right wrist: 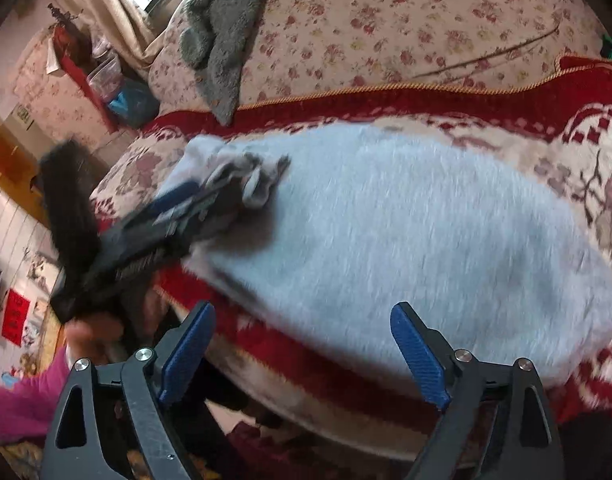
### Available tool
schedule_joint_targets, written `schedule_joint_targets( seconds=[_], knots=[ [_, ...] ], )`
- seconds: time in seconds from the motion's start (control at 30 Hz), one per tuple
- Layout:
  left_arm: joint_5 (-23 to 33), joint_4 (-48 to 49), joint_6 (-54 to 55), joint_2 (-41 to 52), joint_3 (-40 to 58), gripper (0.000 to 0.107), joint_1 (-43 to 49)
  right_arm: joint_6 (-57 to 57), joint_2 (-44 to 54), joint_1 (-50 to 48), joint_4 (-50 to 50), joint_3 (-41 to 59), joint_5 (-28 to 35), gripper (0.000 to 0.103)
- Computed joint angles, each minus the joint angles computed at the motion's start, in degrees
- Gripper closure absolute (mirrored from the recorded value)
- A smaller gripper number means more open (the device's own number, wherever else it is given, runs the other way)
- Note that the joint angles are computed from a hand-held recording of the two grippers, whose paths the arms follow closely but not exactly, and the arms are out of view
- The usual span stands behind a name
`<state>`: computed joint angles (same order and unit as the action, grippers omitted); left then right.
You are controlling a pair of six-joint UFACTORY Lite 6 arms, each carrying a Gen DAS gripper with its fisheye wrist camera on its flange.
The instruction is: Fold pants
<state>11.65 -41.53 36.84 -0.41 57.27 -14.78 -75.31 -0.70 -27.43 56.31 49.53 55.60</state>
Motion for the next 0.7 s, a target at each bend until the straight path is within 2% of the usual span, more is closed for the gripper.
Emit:
schedule_joint_targets(
  seconds=[0.13, 0.37, 0.5, 0.6, 0.7],
  knots=[
    [0.81, 1.71, -1.90, 2.19, 2.51, 0.018, -1.75, -4.40, 1.59, -5.05, 0.98, -4.87, 2.49, 0.009],
    [6.32, -5.09, 4.22, 9.11, 11.04, 0.012, -3.56, -8.91, 13.37, -13.63, 5.18, -4.72, 4.87, 0.008],
    [8.32, -0.72, 0.65, 14.55, 17.09, 0.012, -5.41, -9.87, 17.52, -15.20, 9.75, -3.81, 2.07, 0.006],
    [9.66, 1.98, -1.92, 18.62, 22.09, 0.012, -6.40, -11.19, 20.26, -15.72, 13.03, -4.42, 2.86, 0.004],
    [13.57, 2.17, -1.15, 24.13, 29.63, 0.012, -6.73, -14.50, 19.95, -15.85, 16.58, -5.43, 2.95, 0.003]
  ],
)
